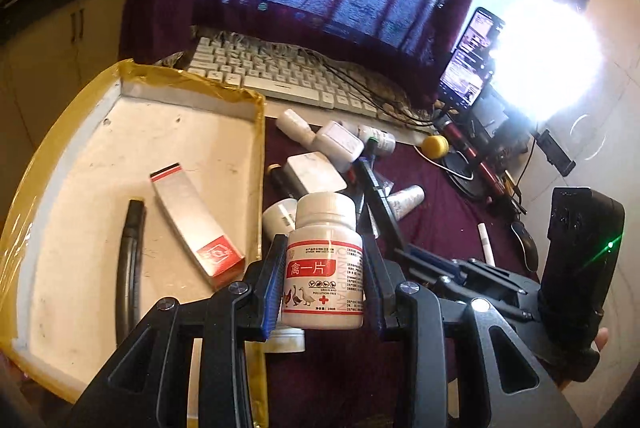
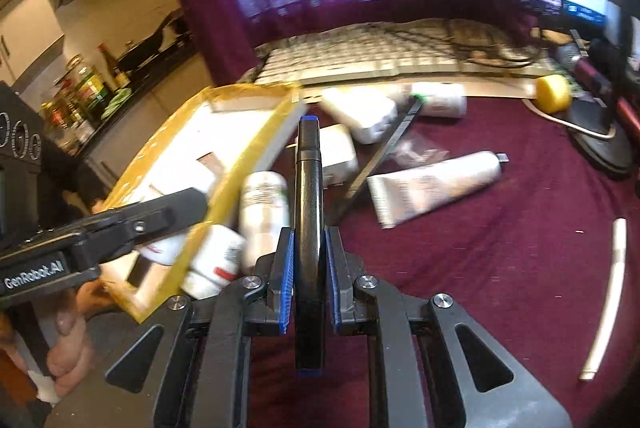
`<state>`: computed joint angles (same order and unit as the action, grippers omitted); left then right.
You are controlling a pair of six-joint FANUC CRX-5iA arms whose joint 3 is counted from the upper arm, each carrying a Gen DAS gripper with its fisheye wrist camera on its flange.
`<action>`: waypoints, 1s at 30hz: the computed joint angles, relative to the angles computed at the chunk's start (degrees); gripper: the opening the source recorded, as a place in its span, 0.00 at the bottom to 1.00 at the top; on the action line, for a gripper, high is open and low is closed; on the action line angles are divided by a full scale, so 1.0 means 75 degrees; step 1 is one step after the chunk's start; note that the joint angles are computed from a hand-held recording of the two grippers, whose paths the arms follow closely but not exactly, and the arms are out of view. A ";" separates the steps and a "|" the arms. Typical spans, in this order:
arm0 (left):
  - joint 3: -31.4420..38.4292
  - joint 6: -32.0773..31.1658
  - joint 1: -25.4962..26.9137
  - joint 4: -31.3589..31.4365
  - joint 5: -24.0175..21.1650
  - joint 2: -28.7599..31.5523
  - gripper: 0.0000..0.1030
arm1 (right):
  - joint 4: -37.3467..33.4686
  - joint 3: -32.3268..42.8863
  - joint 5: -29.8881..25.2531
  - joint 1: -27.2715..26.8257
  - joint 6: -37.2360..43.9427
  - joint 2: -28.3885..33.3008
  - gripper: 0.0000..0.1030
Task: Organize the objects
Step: 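Carry the pill bottle and the marker over the tray with both tools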
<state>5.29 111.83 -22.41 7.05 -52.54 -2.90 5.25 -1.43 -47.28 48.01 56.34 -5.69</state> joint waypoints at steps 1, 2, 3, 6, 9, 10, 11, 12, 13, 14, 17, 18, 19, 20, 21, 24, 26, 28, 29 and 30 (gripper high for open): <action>-0.0061 -0.0004 0.0056 0.0050 0.0022 -0.0055 0.30 | 0.0004 0.0042 -0.0005 0.0036 0.0024 0.0030 0.12; -0.0109 -0.0003 0.0104 0.0081 0.0033 -0.0105 0.30 | -0.0041 0.0134 -0.0012 0.0065 0.0082 0.0087 0.12; -0.0191 -0.0019 0.0167 0.0137 0.0076 -0.0179 0.30 | -0.0172 0.0203 -0.0025 0.0057 0.0190 0.0101 0.12; -0.0416 0.0057 0.0415 0.0188 0.0179 -0.0498 0.30 | -0.0751 0.0618 -0.0136 -0.0031 0.0648 0.0271 0.12; -0.0513 0.0347 0.0689 -0.0007 0.0076 -0.0765 0.30 | -0.0867 0.0862 -0.0190 0.0035 0.0841 0.0419 0.12; -0.0601 0.0385 0.0831 0.0011 0.0057 -0.0869 0.30 | -0.0911 0.0929 -0.0199 0.0070 0.0907 0.0469 0.12; -0.0648 0.0434 0.0911 -0.0002 0.0039 -0.0930 0.30 | -0.0969 0.1010 -0.0227 0.0096 0.0979 0.0527 0.12; -0.0698 0.0466 0.0992 -0.0007 0.0019 -0.0987 0.30 | -0.1070 0.1107 -0.0273 0.0107 0.1074 0.0592 0.12; -0.0758 0.0528 0.1101 -0.0014 -0.0007 -0.1056 0.30 | -0.1171 0.1229 -0.0326 0.0100 0.1164 0.0674 0.12; -0.0813 0.0589 0.1184 -0.0019 -0.0013 -0.1114 0.30 | -0.1420 0.1396 -0.0416 0.0062 0.1355 0.0772 0.12; -0.0823 0.0883 0.1311 -0.0289 -0.0130 -0.1201 0.30 | -0.1716 0.1733 -0.0628 0.0006 0.1585 0.1001 0.12; -0.0786 0.0974 0.1339 -0.0410 -0.0225 -0.1202 0.30 | -0.1833 0.1853 -0.0692 -0.0011 0.1658 0.1076 0.12; -0.0764 0.1031 0.1350 -0.0484 -0.0283 -0.1189 0.30 | -0.1949 0.1942 -0.0747 -0.0033 0.1724 0.1131 0.12; -0.0771 0.1058 0.1381 -0.0523 -0.0322 -0.1196 0.30 | -0.2201 0.2134 -0.0882 -0.0083 0.1863 0.1242 0.12; -0.0748 0.1113 0.1379 -0.0618 -0.0383 -0.1182 0.30 | -0.2316 0.2252 -0.0963 -0.0078 0.1950 0.1316 0.12; -0.0526 0.1547 0.1199 -0.1266 -0.0699 -0.1075 0.30 | -0.2074 0.2366 -0.1070 0.0167 0.1944 0.1448 0.12; -0.0598 0.1492 0.1252 -0.1211 -0.0734 -0.1065 0.30 | -0.1881 0.2405 -0.1150 0.0322 0.1904 0.1518 0.12; -0.0633 0.1463 0.1301 -0.1151 -0.0799 -0.1033 0.30 | -0.1830 0.2508 -0.1295 0.0410 0.1871 0.1620 0.12; -0.0637 0.1444 0.1308 -0.1143 -0.0819 -0.1023 0.30 | -0.1880 0.2589 -0.1384 0.0425 0.1867 0.1696 0.12; -0.0658 0.1420 0.1325 -0.1107 -0.0837 -0.1018 0.30 | -0.1944 0.2698 -0.1490 0.0437 0.1866 0.1799 0.12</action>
